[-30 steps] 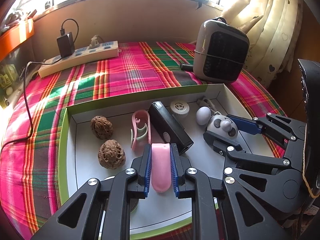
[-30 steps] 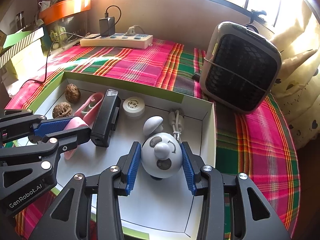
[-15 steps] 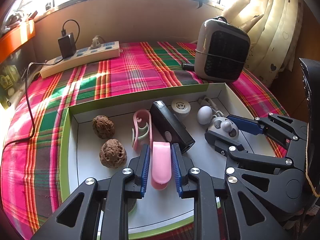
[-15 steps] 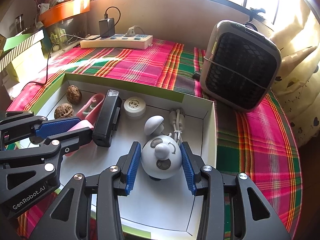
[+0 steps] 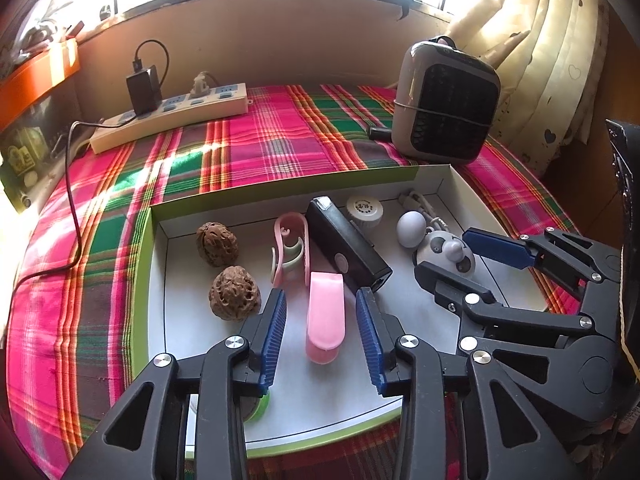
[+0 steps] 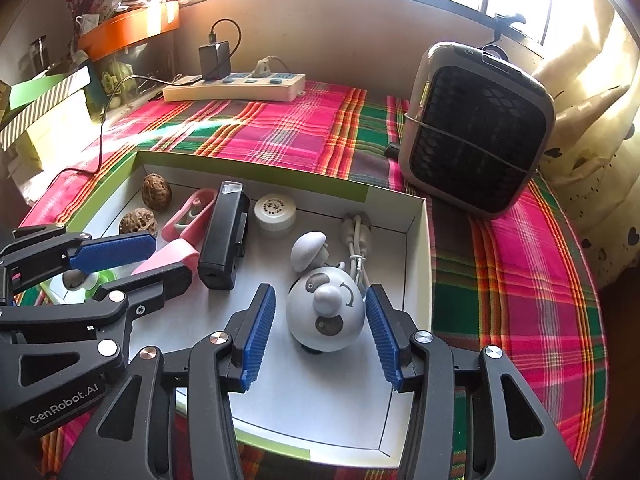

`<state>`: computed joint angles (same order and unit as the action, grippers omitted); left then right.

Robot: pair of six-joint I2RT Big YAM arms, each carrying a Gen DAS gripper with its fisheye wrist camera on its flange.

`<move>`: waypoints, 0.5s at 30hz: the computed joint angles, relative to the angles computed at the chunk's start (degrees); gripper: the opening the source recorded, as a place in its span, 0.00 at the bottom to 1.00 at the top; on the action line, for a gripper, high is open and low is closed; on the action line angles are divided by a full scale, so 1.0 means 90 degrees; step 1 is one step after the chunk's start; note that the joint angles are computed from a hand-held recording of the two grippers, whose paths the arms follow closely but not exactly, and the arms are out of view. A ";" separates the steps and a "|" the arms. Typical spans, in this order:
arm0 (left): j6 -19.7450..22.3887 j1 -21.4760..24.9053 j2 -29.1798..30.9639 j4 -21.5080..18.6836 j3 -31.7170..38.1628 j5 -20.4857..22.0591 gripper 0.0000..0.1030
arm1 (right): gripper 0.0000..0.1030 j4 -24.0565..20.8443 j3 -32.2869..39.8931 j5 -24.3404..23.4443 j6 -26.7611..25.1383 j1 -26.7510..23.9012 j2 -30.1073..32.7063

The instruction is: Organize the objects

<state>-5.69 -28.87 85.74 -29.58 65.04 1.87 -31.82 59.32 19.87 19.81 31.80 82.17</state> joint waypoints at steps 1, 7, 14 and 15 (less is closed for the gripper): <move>-0.0021 -0.0010 -0.0034 0.0013 -0.0033 -0.0027 0.34 | 0.47 0.0015 -0.0017 -0.0009 0.0029 0.0002 -0.0028; -0.0114 -0.0061 -0.0371 0.0117 -0.0282 -0.0298 0.34 | 0.47 0.0040 -0.0158 0.0137 0.0217 0.0107 -0.0264; -0.0257 -0.0108 -0.0923 0.0192 -0.0690 -0.0512 0.35 | 0.47 0.0087 -0.0387 0.0287 0.0549 0.0312 -0.0698; -0.0284 -0.0134 -0.1010 0.0199 -0.0760 -0.0627 0.35 | 0.47 0.0077 -0.0412 0.0287 0.0572 0.0360 -0.0760</move>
